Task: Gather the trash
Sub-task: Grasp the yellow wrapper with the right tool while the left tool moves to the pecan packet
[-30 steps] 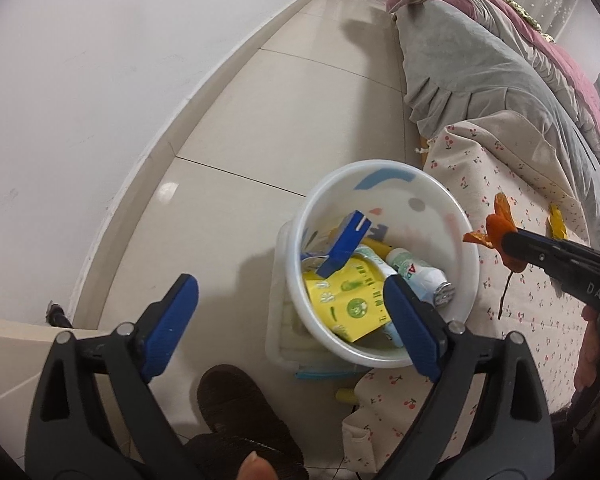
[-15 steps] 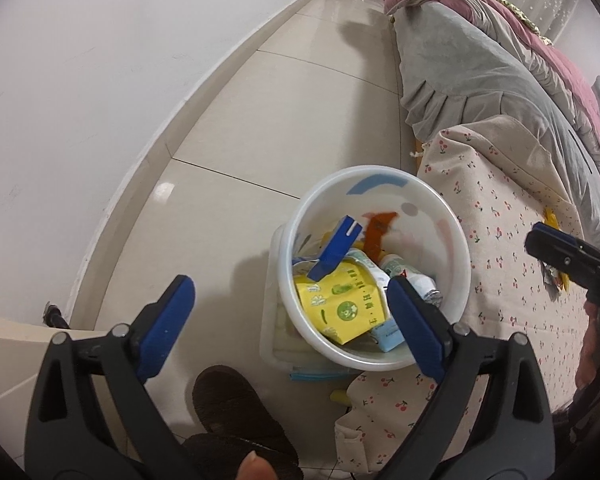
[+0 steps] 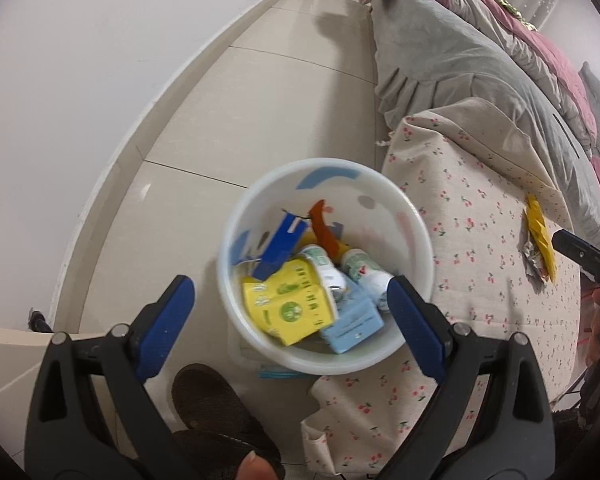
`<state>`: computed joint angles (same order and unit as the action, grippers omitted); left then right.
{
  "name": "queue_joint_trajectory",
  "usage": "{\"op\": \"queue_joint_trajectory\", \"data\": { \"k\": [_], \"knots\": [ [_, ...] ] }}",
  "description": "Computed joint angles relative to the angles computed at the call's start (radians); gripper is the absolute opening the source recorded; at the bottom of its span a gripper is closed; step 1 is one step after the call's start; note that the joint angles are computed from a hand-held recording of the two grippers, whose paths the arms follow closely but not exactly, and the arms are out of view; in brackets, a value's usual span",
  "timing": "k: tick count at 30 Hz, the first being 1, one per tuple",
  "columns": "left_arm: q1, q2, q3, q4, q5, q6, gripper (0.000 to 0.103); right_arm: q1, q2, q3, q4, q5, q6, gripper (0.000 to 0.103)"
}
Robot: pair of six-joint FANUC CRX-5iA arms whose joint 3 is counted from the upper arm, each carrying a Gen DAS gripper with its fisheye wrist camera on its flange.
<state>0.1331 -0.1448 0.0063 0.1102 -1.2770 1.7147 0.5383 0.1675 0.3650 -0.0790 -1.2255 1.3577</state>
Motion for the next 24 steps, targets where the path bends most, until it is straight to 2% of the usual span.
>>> {"op": "queue_joint_trajectory", "data": {
  "k": [6,10,16,24],
  "knots": [
    [-0.052,0.033,0.044,-0.029,-0.005,0.032,0.097,-0.056,-0.009,-0.024,0.079,0.000,0.012,0.087],
    [-0.082,0.062,0.074,-0.039,-0.010,0.048,0.098,-0.093,-0.002,-0.038,0.120,0.004,0.022,0.088],
    [-0.125,0.099,0.112,-0.047,-0.015,0.063,0.098,-0.165,0.051,0.020,0.063,-0.069,0.089,0.088],
    [-0.169,0.144,0.154,-0.049,-0.023,0.078,0.098,-0.187,0.104,0.052,0.066,-0.111,0.149,0.088]
  ]
}}
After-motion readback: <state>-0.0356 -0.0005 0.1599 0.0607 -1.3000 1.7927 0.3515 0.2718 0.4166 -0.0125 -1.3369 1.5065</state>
